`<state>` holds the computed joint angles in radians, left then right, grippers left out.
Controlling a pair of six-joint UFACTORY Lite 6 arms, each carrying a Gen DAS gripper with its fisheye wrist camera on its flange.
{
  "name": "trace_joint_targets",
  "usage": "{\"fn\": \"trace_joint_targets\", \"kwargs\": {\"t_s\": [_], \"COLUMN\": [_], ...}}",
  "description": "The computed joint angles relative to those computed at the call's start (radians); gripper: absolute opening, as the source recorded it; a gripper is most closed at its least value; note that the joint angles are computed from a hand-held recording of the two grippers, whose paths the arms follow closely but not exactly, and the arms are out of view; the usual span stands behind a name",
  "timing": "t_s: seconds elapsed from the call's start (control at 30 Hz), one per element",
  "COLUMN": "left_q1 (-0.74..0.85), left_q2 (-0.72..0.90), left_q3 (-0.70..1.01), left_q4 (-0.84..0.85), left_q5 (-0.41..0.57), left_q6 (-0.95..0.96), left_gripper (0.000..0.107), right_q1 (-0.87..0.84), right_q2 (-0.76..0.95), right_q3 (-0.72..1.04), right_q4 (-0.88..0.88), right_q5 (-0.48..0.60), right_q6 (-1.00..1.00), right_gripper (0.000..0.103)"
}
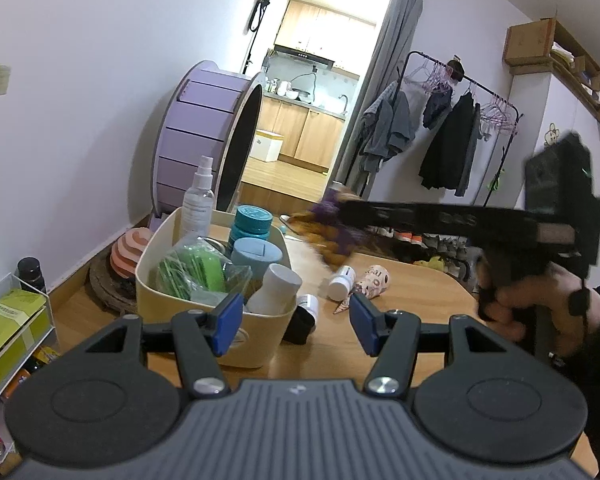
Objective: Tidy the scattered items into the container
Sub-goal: 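Carry the snack bag with the right gripper into the basket and release, then grasp the black item beside the basket with the left gripper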
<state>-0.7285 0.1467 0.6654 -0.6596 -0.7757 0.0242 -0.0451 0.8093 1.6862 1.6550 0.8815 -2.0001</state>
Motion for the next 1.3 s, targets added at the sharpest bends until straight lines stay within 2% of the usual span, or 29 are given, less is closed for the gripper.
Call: {"fn": "trace_joint_targets", "kwargs": {"t_s": [0.13, 0.2, 0.3, 0.33, 0.4, 0.67, 0.8, 0.9, 0.97, 1.03, 1.17, 1.3], "left_q1": [0.012, 0.021, 0.029, 0.03, 0.027, 0.014, -0.006, -0.021, -0.036, -0.052, -0.084, -0.127], "left_q2": [-0.012, -0.017, -0.023, -0.024, -0.027, 0.002, 0.041, 0.086, 0.123, 0.164, 0.268, 0.398], "left_q3": [-0.012, -0.017, -0.022, -0.022, -0.022, 0.007, 0.043, 0.087, 0.126, 0.169, 0.273, 0.414], "left_q4": [-0.003, -0.002, -0.001, 0.0, 0.002, 0.0, -0.014, -0.024, -0.043, -0.063, -0.125, -0.271], "left_q5": [-0.002, 0.0, 0.003, 0.004, 0.005, 0.016, 0.02, 0.029, 0.033, 0.033, 0.036, 0.023], "left_q6": [-0.002, -0.006, -0.008, -0.008, -0.008, 0.004, 0.024, 0.047, 0.07, 0.096, 0.171, 0.302], "left_gripper": [0.058, 0.058, 0.058, 0.058, 0.058, 0.058, 0.058, 0.058, 0.058, 0.058, 0.058, 0.058], "right_q1": [0.081, 0.112, 0.146, 0.147, 0.131, -0.01, -0.104, -0.174, -0.21, -0.236, -0.277, -0.306], "right_q2": [0.111, 0.177, 0.189, 0.19, 0.153, -0.057, -0.157, -0.223, -0.257, -0.273, -0.262, -0.226], "right_q3": [0.2, 0.309, 0.316, 0.315, 0.253, -0.096, -0.265, -0.374, -0.434, -0.468, -0.481, -0.46], "right_q4": [-0.086, -0.145, -0.127, -0.129, -0.103, 0.019, 0.062, 0.087, 0.104, 0.112, 0.116, 0.109], "right_q5": [-0.021, -0.019, -0.064, -0.067, -0.061, -0.012, 0.026, 0.057, 0.074, 0.087, 0.106, 0.14], "right_q6": [0.114, 0.187, 0.162, 0.16, 0.124, -0.072, -0.163, -0.218, -0.263, -0.285, -0.288, -0.285], "right_gripper": [0.02, 0.028, 0.044, 0.044, 0.046, 0.062, 0.073, 0.088, 0.091, 0.095, 0.097, 0.101]}}
